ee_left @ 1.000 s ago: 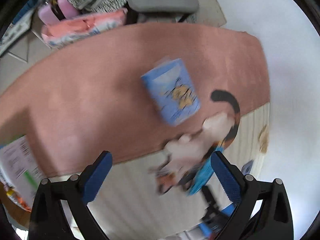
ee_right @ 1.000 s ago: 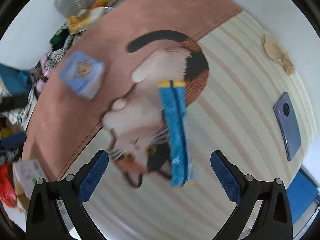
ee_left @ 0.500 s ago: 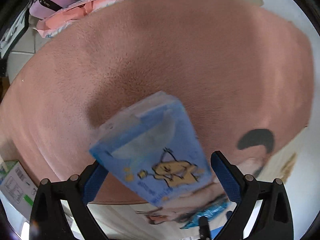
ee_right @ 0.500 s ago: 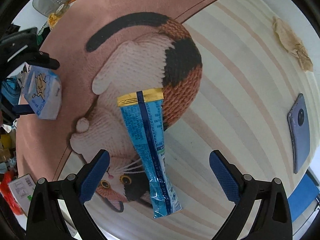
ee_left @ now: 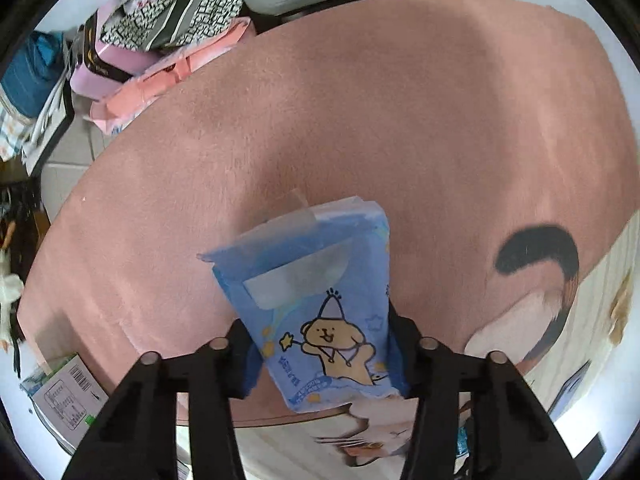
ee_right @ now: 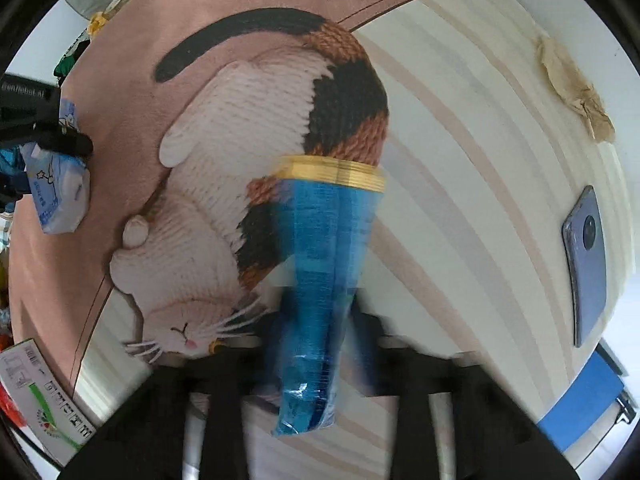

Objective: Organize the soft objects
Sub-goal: 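Grasp the blue tissue pack with the left tool while the right tool grasps the blue tube pack, then place the tissue pack and tube pack into the box and open both tools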

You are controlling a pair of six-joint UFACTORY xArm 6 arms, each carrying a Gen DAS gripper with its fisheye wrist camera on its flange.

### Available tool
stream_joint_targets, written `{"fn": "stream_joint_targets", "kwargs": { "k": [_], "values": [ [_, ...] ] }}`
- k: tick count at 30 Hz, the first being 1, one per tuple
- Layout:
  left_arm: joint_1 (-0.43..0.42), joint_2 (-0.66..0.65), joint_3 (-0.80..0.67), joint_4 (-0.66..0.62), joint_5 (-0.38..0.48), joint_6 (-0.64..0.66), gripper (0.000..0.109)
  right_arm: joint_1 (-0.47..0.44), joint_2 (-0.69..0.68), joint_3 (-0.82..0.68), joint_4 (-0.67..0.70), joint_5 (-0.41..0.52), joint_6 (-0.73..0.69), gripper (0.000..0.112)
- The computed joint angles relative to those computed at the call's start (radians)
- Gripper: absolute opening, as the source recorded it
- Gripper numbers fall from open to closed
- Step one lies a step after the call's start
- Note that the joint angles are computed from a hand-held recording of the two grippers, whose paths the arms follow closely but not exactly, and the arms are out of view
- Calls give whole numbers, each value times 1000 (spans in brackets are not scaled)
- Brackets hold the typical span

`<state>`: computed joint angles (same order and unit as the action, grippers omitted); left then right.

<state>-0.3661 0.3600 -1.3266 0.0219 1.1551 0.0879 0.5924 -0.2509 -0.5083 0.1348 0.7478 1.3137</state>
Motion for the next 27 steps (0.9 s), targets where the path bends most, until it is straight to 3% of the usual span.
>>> {"fn": "stream_joint_targets", "kwargs": {
  "k": [8,14,20,24,27],
  "values": [
    [73,-285,287,-66,-69,134,41,120,-40,-46,-54,14,81,16],
    [226,-564,431,-180,-17,316,41,254,4,-202,-120,35,130,16],
    [523,-745,439,-247,139,524,41,385,135,-496,-159,115,160,16],
    [745,-734,361,-248,206,662,41,434,268,-728,-158,171,107,16],
    [882,-659,267,-228,201,738,41,469,407,-942,-154,217,52,16]
  ]
}}
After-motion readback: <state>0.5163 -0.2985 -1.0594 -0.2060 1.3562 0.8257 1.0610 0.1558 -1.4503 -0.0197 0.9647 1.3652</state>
